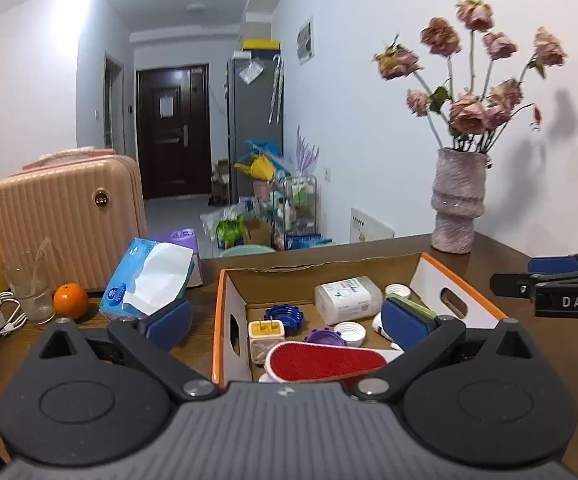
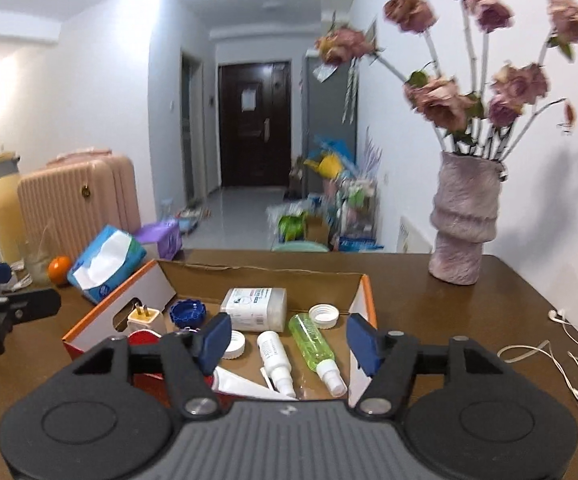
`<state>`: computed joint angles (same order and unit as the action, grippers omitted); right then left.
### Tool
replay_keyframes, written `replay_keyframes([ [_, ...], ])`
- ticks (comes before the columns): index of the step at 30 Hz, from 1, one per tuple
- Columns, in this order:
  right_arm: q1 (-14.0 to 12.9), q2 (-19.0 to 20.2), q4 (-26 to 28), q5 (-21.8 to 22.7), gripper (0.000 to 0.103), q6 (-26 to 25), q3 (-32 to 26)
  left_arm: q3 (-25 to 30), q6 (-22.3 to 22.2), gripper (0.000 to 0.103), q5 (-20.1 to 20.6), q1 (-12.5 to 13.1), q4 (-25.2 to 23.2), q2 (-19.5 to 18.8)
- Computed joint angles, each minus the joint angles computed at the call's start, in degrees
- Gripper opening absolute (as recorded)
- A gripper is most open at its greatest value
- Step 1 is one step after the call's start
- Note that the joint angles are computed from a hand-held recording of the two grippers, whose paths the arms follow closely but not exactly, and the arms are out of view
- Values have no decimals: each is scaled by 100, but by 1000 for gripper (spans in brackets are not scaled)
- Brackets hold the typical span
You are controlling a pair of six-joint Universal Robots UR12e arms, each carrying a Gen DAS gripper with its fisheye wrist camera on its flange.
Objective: Organize rigid objects
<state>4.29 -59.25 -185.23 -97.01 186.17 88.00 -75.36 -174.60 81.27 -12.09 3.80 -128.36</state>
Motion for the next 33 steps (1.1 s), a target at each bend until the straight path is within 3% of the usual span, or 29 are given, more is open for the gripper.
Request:
replay_keyframes([
  [2,11,-38,-287,-7,67,185,198,-237,-31,103,-61,5,369,62],
  [6,60,-87,-751,-146,88,395,525,-638,-133,103,-86,3,1059,142],
  [9,134,-100,-1034,-319,89,421,690,-863,-146,103,-40,-10,1433,182],
  [16,275,-173,-1453,-478,90,355,911,-1219,-344,103,-95,26,1772,319],
  [26,392,-371,-1633,-596,91,377,1205,-1653,-620,103,-154,127,2137,560],
  [33,561,-661,-1760,-687,91,433,1705,-2367,-652,103,-135,171,2436,948],
])
